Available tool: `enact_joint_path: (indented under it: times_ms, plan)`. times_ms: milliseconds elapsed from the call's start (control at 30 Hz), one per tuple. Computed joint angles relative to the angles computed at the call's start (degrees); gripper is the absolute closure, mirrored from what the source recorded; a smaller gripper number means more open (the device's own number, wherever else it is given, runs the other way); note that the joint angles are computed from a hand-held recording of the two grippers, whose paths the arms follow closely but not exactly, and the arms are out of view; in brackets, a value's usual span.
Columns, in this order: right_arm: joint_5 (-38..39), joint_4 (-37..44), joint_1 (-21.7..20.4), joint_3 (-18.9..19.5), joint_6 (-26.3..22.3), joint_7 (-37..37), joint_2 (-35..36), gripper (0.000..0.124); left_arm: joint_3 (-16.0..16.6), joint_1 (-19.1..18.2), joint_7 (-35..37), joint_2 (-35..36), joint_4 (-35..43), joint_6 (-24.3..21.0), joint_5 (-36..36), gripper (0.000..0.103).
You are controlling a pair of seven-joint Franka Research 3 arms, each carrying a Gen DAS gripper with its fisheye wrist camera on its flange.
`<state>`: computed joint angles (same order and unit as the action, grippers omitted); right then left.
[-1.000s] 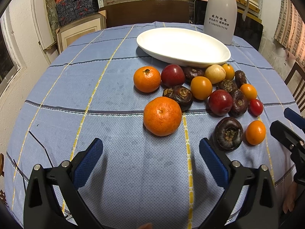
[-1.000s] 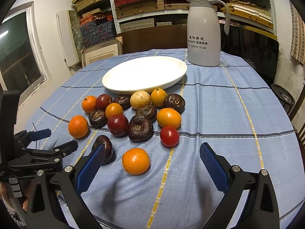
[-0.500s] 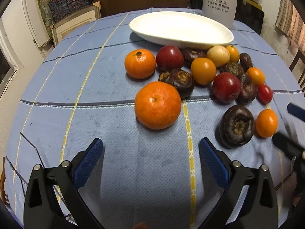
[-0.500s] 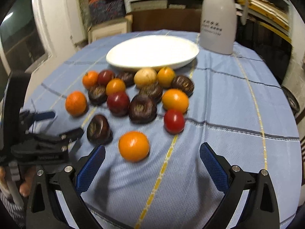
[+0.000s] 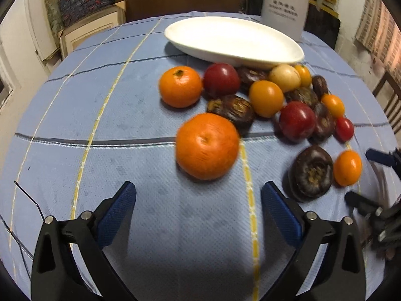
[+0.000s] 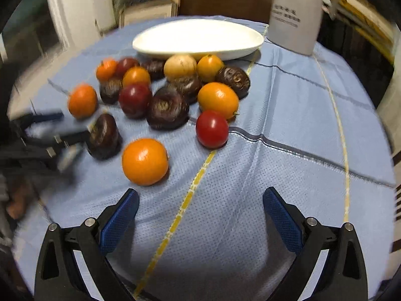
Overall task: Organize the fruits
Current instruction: 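Grasp an orange tangerine with the left tool while the right tool grasps a small orange, then carry both fruits onto the white plate and open both tools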
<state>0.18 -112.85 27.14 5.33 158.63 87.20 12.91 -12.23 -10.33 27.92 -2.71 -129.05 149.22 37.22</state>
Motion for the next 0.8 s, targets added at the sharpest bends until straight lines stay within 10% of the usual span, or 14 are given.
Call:
enact_joint_path:
  times_ms: [333,567,800]
  plan:
    - [12.48,2.21,-1.47,4.28,1.03,-9.45,1.48,0.034,0.26,1.44,-4.52,1.55,2.94,-1.19,7.70,0.005]
    - [9.56,2.69,0.88,2.34,2.87,-7.69,1.94,0.079,1.16,0.74,0.24,3.20,3.25,4.00,6.24,0.056]
    - [18.50,2.18,-2.38,5.93,3.27,-16.85,1.42,0.086,1.30,0.78,-1.48,1.31,0.77,6.72,6.17,0.058]
